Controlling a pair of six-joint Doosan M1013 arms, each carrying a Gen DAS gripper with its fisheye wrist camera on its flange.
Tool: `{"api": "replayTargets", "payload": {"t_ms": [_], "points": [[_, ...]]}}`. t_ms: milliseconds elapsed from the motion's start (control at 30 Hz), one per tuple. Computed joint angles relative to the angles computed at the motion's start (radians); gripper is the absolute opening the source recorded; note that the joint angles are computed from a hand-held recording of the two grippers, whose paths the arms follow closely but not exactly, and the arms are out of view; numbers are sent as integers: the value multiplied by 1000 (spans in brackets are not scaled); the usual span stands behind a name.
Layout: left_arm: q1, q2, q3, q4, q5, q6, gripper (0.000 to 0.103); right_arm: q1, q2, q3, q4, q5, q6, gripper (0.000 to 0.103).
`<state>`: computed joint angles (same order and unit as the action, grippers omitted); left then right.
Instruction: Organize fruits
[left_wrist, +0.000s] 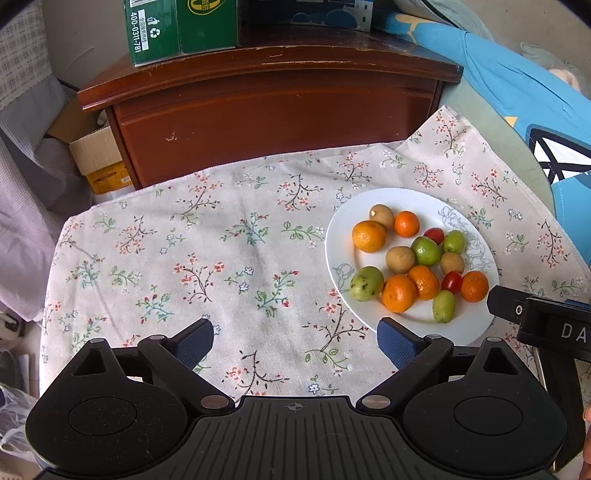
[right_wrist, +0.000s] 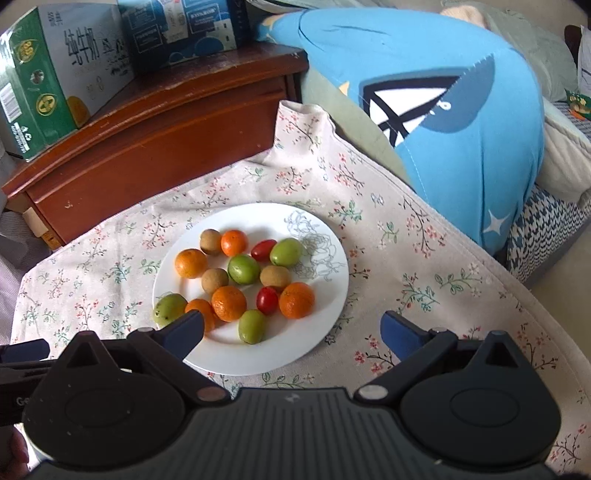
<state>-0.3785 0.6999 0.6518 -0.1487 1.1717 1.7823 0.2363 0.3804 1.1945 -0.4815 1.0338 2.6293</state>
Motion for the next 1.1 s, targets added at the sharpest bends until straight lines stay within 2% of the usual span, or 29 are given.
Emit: {"api": "replayTargets", "payload": {"t_ms": [200, 567, 1100], "points": [[-5, 17, -28, 33, 28, -27, 97, -8, 27, -31, 52, 70, -15, 101], [-20, 19, -22, 112, 22, -35, 97, 2, 55, -66, 50, 115, -93, 101], [-29, 10, -2, 166, -11, -22, 97, 8, 63, -74, 30, 126, -118, 101]]}}
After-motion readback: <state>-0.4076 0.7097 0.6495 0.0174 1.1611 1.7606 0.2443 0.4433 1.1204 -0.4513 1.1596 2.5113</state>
